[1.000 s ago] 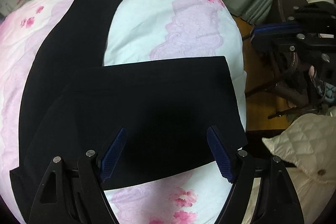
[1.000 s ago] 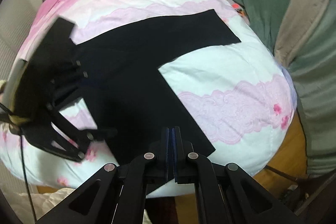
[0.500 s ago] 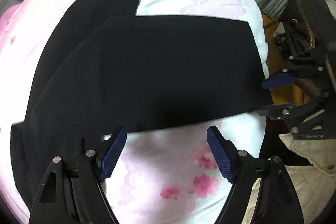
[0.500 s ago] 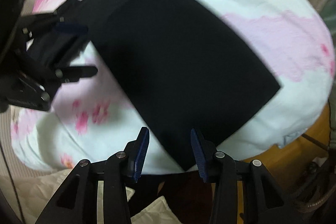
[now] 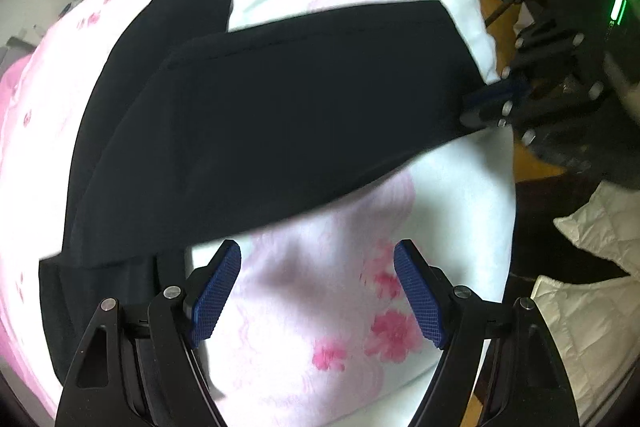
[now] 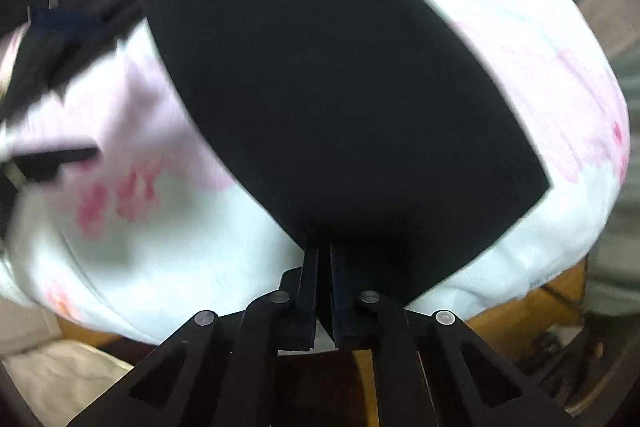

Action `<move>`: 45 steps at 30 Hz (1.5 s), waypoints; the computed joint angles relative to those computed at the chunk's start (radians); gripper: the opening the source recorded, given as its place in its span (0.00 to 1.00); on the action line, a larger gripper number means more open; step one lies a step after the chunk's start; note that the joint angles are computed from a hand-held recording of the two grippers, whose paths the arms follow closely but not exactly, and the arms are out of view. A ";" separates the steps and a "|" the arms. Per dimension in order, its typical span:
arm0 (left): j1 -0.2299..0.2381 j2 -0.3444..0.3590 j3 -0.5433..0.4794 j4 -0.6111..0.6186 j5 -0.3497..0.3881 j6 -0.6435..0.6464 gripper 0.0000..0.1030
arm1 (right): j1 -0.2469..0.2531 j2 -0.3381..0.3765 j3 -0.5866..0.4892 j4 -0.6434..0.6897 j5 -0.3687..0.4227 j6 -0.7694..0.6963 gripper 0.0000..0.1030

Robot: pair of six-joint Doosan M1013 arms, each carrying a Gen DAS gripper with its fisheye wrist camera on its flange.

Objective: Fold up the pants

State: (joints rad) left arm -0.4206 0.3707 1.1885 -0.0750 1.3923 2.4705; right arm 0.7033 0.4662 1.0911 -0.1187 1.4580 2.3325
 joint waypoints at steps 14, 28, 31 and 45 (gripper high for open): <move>-0.045 0.169 -0.262 -0.150 0.259 0.113 0.45 | -0.032 -0.092 -0.011 -0.042 -0.104 0.127 0.04; -0.023 0.257 -0.474 -0.235 0.382 -0.003 0.06 | -0.064 -0.164 0.069 -0.027 -0.195 0.246 0.57; -0.029 0.270 -0.508 -0.220 0.391 -0.012 0.06 | -0.066 -0.155 0.055 -0.017 -0.189 0.226 0.57; -0.033 0.386 -0.779 -0.236 0.468 -0.080 0.06 | -0.138 -0.104 -0.027 -0.057 -0.110 0.101 0.12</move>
State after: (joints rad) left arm -0.4535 0.7571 0.4094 -0.3105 1.8604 2.3907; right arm 0.5656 0.3619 1.0643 -0.1756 1.3484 2.4336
